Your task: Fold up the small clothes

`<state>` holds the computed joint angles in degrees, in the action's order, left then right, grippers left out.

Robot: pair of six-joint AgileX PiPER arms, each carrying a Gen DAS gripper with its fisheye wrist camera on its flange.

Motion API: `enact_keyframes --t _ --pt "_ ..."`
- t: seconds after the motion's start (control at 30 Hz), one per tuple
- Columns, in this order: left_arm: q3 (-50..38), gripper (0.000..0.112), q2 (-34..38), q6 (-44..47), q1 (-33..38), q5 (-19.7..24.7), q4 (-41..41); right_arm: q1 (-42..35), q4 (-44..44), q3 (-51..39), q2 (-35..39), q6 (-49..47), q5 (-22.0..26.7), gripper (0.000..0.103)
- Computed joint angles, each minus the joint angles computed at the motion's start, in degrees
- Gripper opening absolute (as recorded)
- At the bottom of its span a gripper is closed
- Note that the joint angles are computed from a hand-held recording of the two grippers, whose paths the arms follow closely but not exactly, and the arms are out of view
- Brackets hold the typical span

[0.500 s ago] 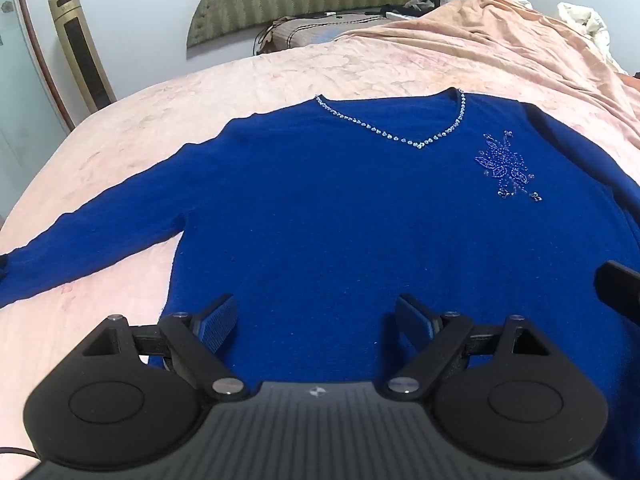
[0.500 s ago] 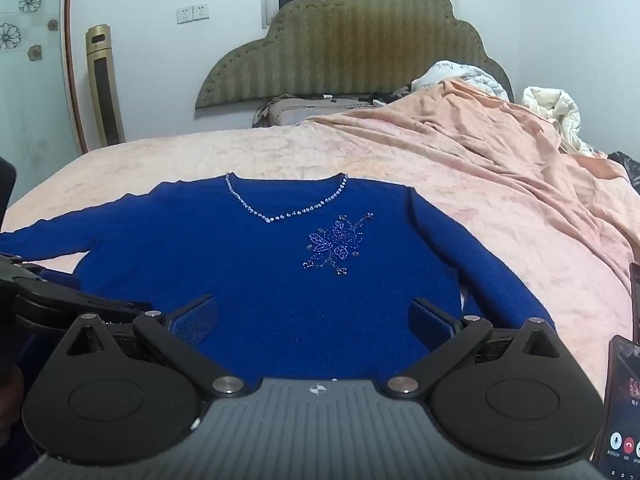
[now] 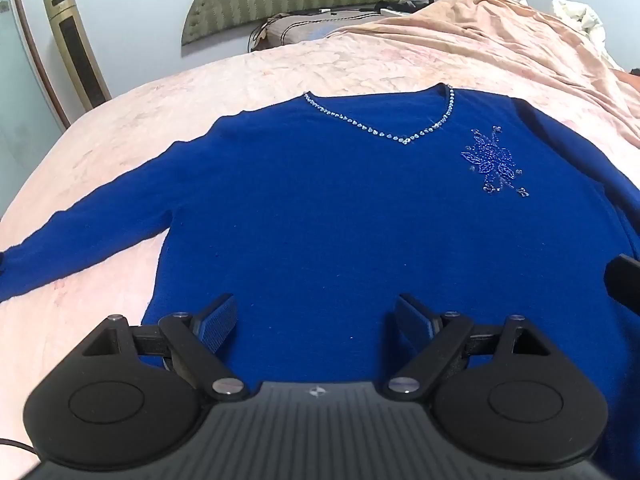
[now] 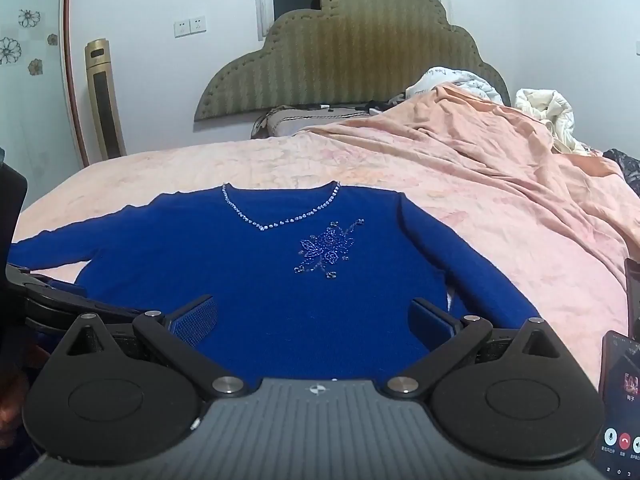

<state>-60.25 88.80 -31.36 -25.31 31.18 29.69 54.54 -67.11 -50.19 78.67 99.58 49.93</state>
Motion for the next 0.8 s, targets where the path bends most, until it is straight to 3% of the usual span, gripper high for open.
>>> enact_keyframes --t 0.8 --pt "0.10 0.087 0.16 -2.17 -1.67 1.91 1.40 -2.19 3.87 -0.04 0.65 -1.64 -1.70 0.103"
